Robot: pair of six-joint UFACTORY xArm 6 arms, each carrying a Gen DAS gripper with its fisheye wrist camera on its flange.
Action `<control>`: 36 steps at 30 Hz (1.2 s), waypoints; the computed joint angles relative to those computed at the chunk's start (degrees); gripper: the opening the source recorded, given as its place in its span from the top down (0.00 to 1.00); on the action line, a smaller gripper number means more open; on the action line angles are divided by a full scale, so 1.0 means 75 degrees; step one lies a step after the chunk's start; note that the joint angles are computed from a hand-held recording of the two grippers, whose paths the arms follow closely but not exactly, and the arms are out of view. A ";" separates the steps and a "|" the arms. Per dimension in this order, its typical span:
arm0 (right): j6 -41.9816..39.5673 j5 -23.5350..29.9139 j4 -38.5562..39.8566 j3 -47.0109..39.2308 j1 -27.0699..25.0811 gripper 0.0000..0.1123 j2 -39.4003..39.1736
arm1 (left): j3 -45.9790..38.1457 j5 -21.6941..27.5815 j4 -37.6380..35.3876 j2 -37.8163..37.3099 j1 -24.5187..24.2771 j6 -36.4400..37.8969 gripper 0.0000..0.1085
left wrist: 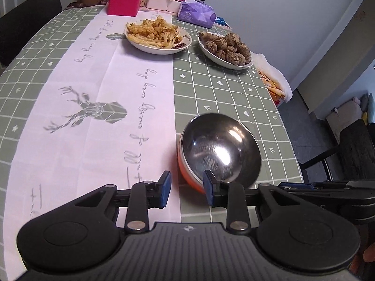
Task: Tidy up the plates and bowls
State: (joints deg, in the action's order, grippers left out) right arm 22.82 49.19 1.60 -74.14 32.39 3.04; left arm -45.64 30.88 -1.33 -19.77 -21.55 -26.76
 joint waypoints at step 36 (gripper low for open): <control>0.0089 0.0436 -0.0062 -0.0933 0.0008 0.93 0.0863 | -0.0490 0.0326 0.1098 0.0607 0.0000 -0.0634 0.95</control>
State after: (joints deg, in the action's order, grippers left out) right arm 23.48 52.46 1.14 -81.14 32.45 9.52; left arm -49.31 33.33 6.91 -15.22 -21.55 -31.52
